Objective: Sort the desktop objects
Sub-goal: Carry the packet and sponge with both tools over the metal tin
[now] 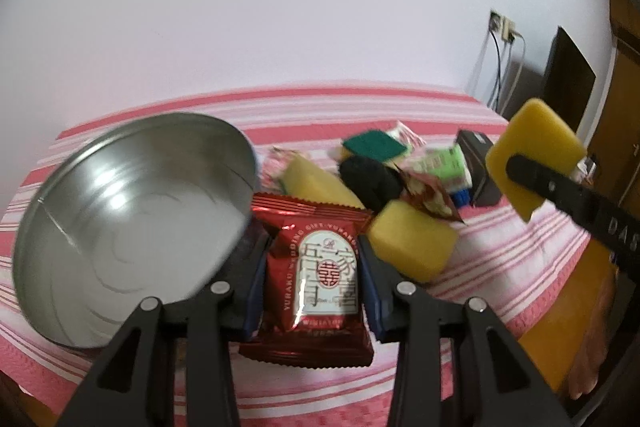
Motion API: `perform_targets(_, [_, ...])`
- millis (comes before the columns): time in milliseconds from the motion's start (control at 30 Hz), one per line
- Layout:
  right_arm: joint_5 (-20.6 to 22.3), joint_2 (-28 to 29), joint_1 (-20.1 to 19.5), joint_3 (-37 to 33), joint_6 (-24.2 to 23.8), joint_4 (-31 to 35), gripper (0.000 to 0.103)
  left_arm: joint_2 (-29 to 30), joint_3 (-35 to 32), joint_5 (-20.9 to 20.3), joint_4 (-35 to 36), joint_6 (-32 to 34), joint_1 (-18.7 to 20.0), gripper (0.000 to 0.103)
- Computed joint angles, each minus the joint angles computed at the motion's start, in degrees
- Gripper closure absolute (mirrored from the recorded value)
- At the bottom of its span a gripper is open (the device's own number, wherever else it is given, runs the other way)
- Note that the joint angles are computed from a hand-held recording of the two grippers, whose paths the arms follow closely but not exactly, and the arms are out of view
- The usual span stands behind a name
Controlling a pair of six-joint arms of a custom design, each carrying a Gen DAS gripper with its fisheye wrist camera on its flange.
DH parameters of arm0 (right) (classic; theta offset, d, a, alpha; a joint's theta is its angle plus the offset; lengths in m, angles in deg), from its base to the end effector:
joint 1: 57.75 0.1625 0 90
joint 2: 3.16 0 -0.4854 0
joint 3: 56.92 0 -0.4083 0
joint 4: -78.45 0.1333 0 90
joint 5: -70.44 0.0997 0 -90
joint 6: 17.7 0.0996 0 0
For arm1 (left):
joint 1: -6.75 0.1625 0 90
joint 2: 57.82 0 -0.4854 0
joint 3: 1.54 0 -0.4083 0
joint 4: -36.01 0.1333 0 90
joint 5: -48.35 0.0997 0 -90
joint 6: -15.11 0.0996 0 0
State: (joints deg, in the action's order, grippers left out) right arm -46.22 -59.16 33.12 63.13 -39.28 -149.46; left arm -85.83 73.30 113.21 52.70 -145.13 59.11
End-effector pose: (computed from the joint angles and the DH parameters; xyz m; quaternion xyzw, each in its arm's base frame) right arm 0.0972 -0.5619 0.2688 0.0155 -0.7899 0.5420 0.2864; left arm -0.2633 -0.6290 -0.0325 0.4125 0.8573 -0.2537 0.1745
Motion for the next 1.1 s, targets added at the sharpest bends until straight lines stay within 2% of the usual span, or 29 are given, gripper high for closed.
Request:
perform_targets(300, [3.1,3.5,3.9,-4.0,-4.3,4.2,0.070,-4.8,2.1,-3.8,-5.5,1.4,1.8,0.063])
perform_targets(700, [8.5,9.3,8.0,-12.6,-7.6,11.5,0.070,-7.1,0.4,-10.3,-9.2,3.2,4.8,0.063])
perform_targets(1100, [7.6,14.5,9.0,-21.4,-8.4,14.9,0.070,-4.9,-5.9,-12.5,-6.7,2.3,6.5,0.063])
